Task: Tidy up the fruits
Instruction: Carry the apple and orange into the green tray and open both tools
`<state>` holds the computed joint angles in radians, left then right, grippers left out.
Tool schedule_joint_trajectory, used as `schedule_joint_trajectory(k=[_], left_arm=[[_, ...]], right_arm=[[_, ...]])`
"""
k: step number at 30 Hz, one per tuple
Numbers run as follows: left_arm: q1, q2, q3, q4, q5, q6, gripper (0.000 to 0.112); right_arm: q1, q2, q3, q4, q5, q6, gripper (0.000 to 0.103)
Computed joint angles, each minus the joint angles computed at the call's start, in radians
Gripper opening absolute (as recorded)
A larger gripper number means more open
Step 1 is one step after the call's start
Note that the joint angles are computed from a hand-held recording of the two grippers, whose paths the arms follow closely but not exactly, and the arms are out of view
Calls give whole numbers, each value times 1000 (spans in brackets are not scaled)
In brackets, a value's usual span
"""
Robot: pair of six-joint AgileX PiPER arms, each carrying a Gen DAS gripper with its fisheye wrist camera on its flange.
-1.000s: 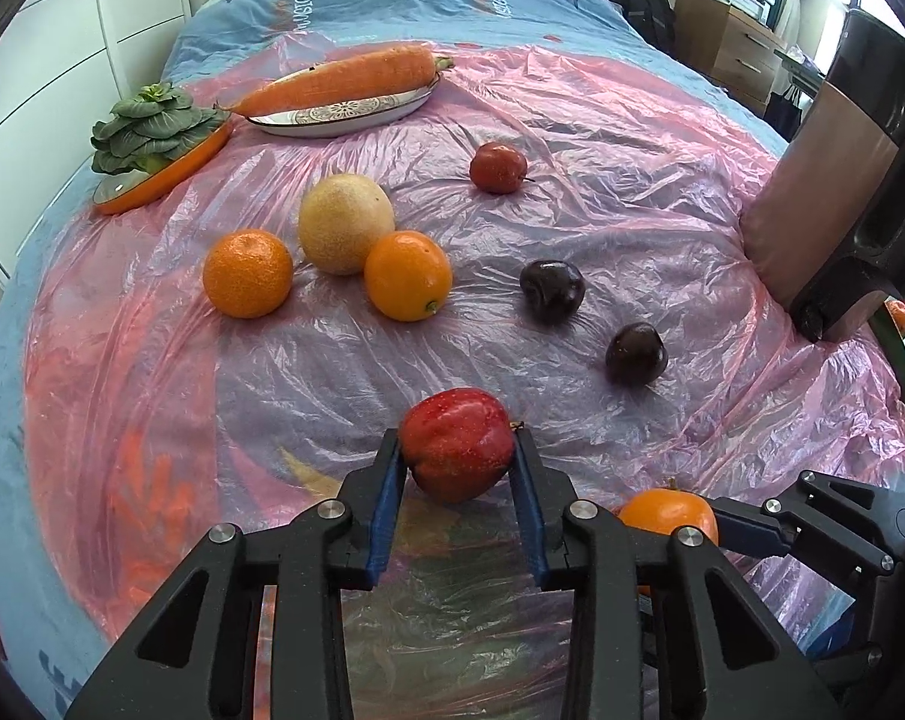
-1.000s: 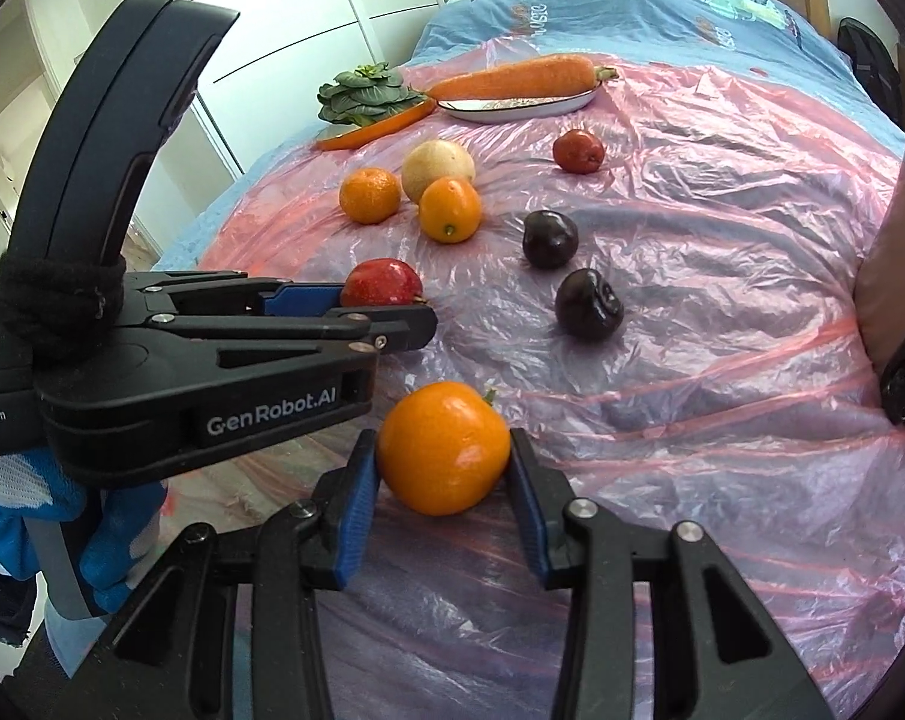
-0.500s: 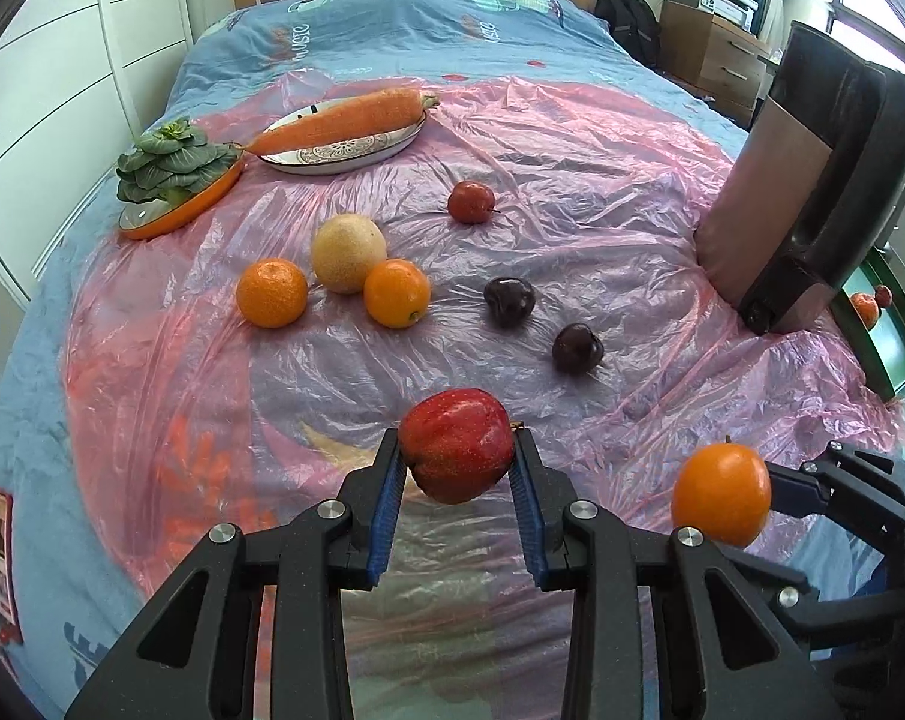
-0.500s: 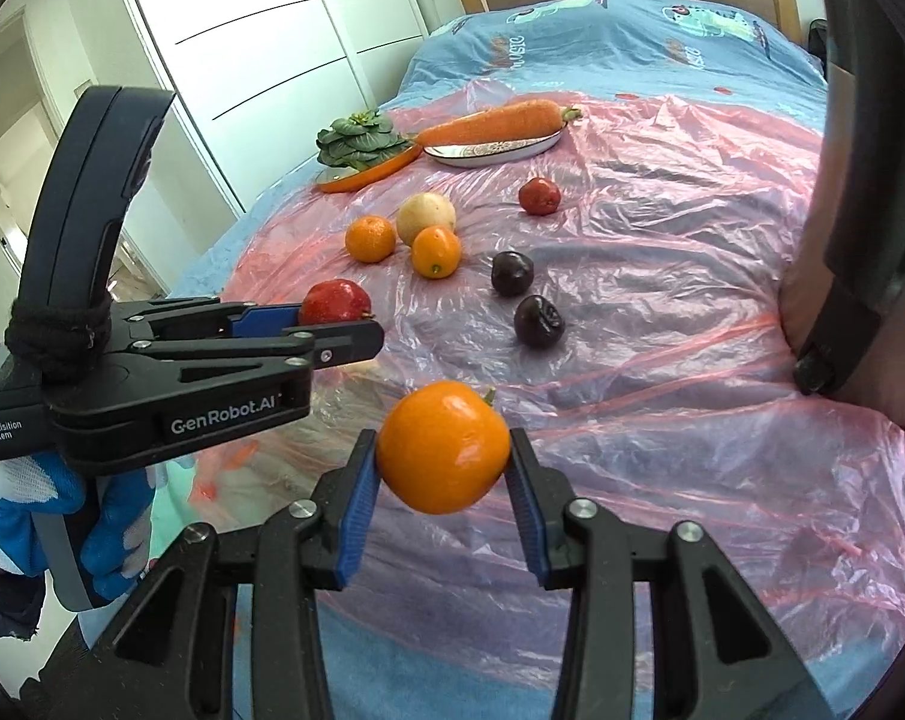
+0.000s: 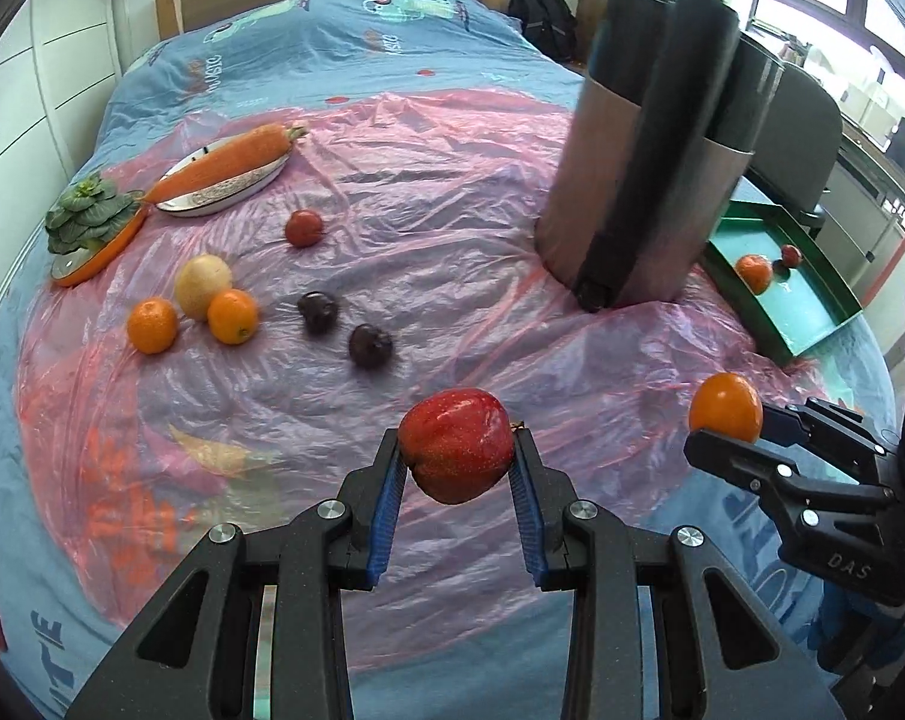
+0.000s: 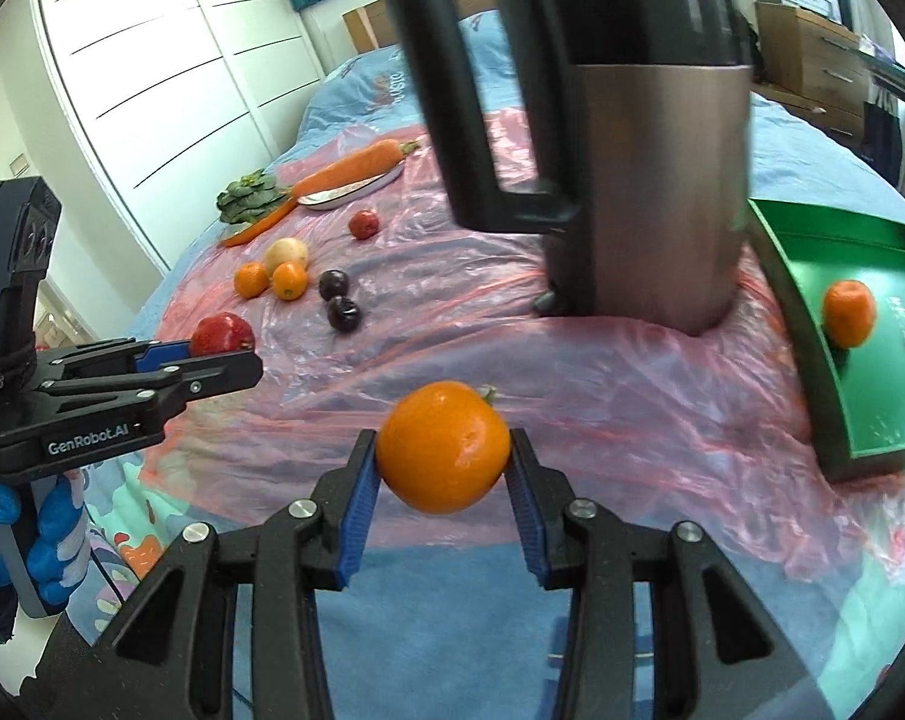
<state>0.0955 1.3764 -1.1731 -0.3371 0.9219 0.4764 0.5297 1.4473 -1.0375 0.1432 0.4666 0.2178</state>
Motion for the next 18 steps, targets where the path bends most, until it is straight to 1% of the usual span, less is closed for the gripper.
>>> schedule_joint_trajectory(k=[4, 9, 13, 18], left_arm=[[-135, -13, -15, 23, 15, -73, 30], [-337, 12, -70, 81, 18, -198, 30], [-477, 79, -154, 118, 15, -284, 30], [-606, 198, -316, 160, 30, -357, 30]], right_arm=[[-123, -91, 70, 39, 13, -60, 67], [-317, -165, 107, 146, 45, -225, 67], [-480, -183, 111, 273, 73, -411, 67], [-638, -154, 75, 401, 101, -592, 67]])
